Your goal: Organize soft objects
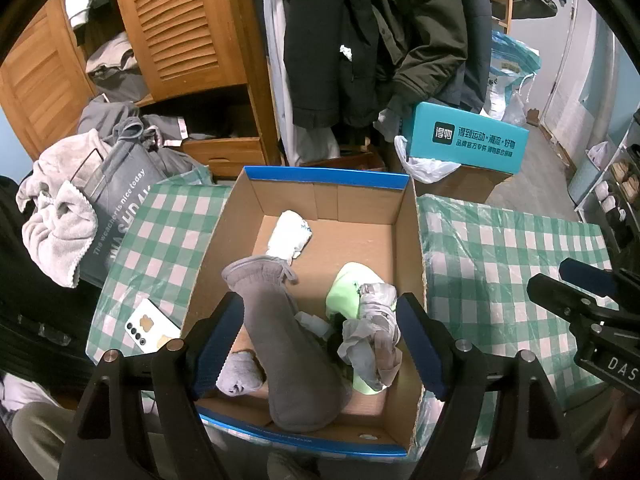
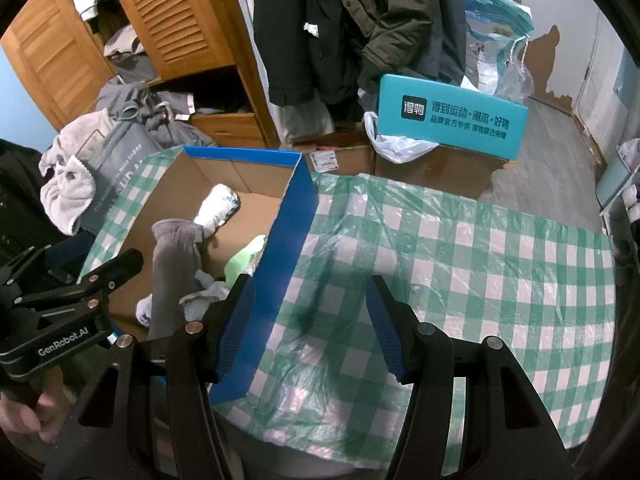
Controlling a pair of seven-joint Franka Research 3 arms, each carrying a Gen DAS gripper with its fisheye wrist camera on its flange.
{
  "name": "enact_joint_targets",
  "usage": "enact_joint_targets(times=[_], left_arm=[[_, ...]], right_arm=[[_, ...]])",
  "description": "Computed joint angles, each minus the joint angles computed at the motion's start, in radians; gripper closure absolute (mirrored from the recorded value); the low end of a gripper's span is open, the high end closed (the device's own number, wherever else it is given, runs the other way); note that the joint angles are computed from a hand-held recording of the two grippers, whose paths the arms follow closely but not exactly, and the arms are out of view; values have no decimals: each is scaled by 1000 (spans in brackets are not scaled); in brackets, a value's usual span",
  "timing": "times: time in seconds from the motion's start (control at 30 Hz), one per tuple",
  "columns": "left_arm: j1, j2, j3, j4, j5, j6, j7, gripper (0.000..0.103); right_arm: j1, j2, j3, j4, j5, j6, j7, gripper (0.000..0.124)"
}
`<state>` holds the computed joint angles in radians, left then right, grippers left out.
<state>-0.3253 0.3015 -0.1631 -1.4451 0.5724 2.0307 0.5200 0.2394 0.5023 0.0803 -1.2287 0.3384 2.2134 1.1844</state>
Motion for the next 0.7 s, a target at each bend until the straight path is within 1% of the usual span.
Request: enact_joint_targets(times=[0.17, 0.6, 0.7], left_arm=[[1, 1, 0, 2, -3, -3, 5, 23], [-7, 25, 2, 40, -10, -68, 10, 23], [-8, 26, 3, 42, -11, -73, 8, 23]], right_arm=[[-2, 1, 0, -5, 3, 9, -3, 66], [-2, 3, -1, -1, 1, 3, -6, 66], [-2, 3, -1, -2, 1, 3, -7, 66]])
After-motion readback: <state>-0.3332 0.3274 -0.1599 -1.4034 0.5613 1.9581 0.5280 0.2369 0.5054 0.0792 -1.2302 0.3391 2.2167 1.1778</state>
